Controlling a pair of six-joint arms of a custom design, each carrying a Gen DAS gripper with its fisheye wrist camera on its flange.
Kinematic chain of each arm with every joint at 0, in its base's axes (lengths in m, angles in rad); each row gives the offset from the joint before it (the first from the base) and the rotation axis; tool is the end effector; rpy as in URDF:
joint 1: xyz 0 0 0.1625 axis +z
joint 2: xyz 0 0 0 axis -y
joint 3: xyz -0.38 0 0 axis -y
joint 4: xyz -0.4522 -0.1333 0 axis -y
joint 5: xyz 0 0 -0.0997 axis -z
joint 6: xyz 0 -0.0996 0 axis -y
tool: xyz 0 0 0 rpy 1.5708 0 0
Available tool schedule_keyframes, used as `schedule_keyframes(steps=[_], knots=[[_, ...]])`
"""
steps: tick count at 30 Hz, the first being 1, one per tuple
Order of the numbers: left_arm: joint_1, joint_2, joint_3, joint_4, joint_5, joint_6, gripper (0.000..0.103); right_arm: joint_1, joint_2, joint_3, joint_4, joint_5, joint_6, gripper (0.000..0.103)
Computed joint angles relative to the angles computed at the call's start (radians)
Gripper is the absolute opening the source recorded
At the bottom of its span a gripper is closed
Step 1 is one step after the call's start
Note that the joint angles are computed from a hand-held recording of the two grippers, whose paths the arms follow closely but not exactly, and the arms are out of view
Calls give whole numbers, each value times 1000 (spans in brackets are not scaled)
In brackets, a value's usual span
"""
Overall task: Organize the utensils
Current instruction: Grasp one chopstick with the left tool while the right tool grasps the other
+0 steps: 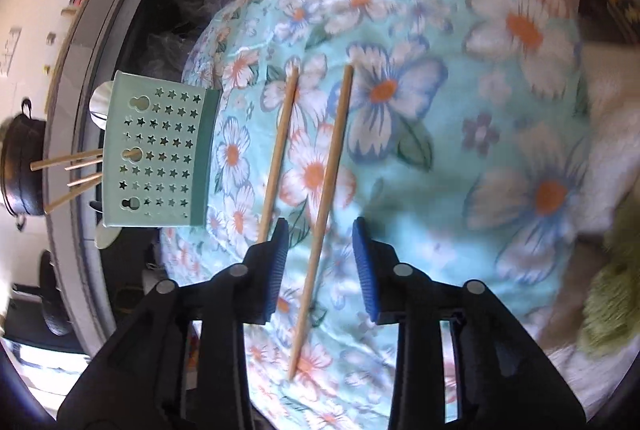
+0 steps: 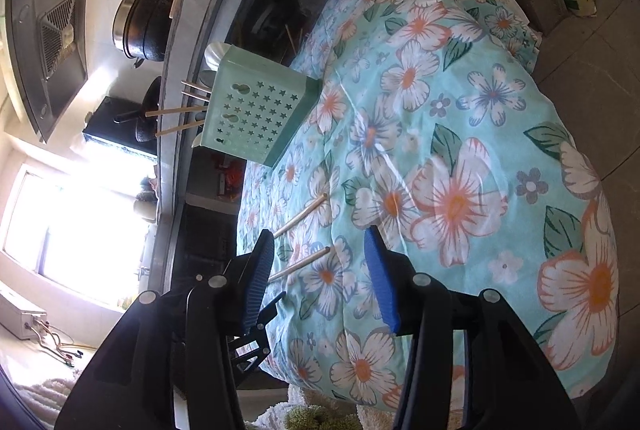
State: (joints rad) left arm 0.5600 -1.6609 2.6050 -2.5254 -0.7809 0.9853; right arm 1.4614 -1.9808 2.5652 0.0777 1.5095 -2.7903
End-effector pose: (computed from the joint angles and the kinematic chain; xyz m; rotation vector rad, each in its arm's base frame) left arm -0.1724 -0.3489 0.1056 1.9737 1.2789 -0.0248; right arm 0.1121 -0.2566 0.1218 0.5741 2.6241 -1.2924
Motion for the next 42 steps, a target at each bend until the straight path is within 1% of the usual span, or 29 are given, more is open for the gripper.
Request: schedule_keyframes(steps=[2, 3, 6, 8, 9, 10, 13, 19, 20, 21, 22, 24, 27, 32, 33, 35, 37, 42], knots=[[-3, 15, -24, 16, -60, -63, 35, 2, 20, -5, -11, 9, 3, 46], [-2, 36, -33, 1, -84, -81, 35, 8, 32, -10, -16, 22, 7, 46], [11, 106, -63, -43, -158, -101, 35, 19, 49, -16, -28, 40, 15, 46], [14, 159, -71, -101, -181, -72, 33, 35, 67, -25, -36, 67, 25, 46], [14, 183, -71, -132, -183, -58, 30, 46, 78, -30, -43, 82, 28, 46], [24, 209, -88, -135, -187, -48, 27, 56, 90, -36, -48, 95, 31, 46], [50, 235, -121, -99, -194, -45, 25, 70, 114, -45, -61, 118, 39, 46], [70, 200, -149, 53, -178, -68, 24, 82, 165, -65, -84, 137, 57, 46], [74, 198, -145, 48, -174, -57, 24, 85, 174, -69, -87, 139, 59, 46], [77, 197, -138, 36, -176, -42, 21, 90, 183, -74, -89, 143, 61, 46], [80, 197, -135, 35, -181, -37, 15, 97, 193, -80, -90, 150, 63, 46], [74, 185, -113, 12, -187, -24, 10, 110, 205, -89, -89, 162, 65, 46], [73, 180, -85, -60, -190, 30, 9, 125, 211, -93, -90, 184, 74, 46], [62, 138, -73, -75, -201, 35, 6, 144, 201, -91, -91, 208, 82, 46], [54, 122, -66, -78, -202, 31, 4, 152, 196, -90, -94, 216, 84, 46], [50, 103, -73, -83, -208, 14, 4, 158, 184, -86, -98, 222, 85, 46], [49, 96, -82, -113, -207, 9, 4, 164, 171, -81, -106, 229, 90, 46], [47, 76, -106, -192, -198, -33, 4, 164, 167, -77, -123, 216, 102, 46]])
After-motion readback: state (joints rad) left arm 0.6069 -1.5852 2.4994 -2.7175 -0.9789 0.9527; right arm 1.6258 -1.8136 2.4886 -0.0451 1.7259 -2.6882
